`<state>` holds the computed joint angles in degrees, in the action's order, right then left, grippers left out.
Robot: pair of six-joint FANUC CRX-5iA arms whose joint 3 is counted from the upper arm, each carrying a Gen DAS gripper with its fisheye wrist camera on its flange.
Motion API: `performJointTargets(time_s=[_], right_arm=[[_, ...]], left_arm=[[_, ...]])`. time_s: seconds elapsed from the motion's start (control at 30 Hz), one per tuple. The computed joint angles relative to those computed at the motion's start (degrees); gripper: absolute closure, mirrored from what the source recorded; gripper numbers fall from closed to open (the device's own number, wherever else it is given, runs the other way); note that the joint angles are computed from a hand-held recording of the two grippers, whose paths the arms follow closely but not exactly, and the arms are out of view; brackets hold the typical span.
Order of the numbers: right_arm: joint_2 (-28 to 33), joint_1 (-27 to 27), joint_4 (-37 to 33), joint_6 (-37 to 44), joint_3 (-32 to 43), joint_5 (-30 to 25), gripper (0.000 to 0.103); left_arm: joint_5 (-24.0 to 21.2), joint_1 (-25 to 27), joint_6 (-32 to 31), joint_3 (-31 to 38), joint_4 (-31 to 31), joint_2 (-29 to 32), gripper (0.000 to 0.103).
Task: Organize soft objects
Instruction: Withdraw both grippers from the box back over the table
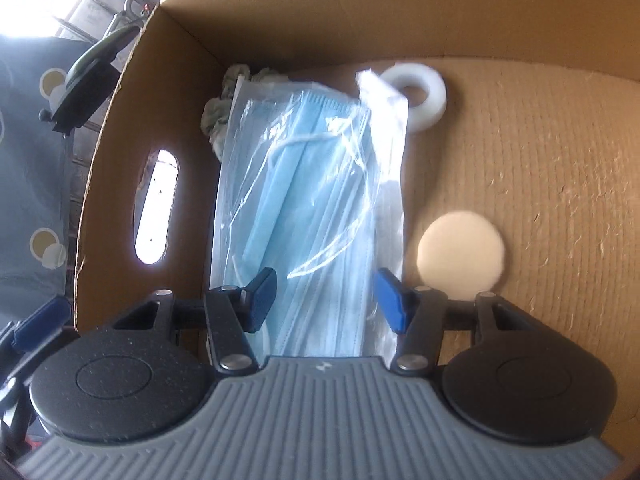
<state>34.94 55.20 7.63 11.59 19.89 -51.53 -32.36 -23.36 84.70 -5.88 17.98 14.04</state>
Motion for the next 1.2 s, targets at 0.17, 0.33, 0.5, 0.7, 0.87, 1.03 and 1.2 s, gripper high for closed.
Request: performJointTargets(time_s=[0.17,0.33,0.5,0.7,0.87,1.03,1.2], right_arm=[[0.52,-0.81,7.89,-10.27,-1.36,-1.31,0.049],[1.53,-0.61,4.74,-6.73,-0.05,-1.00,0.041],[1.71,-1.11,-2.21,-2.96,2.58,-2.02,0.040],[3.63,-1.20,-9.04,2.19,8.09,-4.98,0.039],[2.83,-0.96,-10.39,2.42,7.01,-2.19,0.038],[0.31,-1.19,-12.12,1.23,2.67,3.83,0.033],[-2.48,-1.39,-12.19,-0.49,-3.16,10.75,0.031]], left_arm=[[-0.95,0.14,0.54,0.35,-0.91,0.49,0.038],[-1.28,-0.01,-0.46,0.18,-0.28,1.37,0.038],[-1.14,-0.26,-2.48,-0.16,1.45,1.96,0.038],[-1.07,-0.09,-4.85,-0.67,4.87,2.61,0.038],[-0.87,0.09,-7.54,-1.43,8.08,3.05,0.038],[-1.54,-0.16,-9.22,-1.45,8.94,3.46,0.038],[-2.09,-0.18,-9.80,-1.28,9.69,3.95,0.038]])
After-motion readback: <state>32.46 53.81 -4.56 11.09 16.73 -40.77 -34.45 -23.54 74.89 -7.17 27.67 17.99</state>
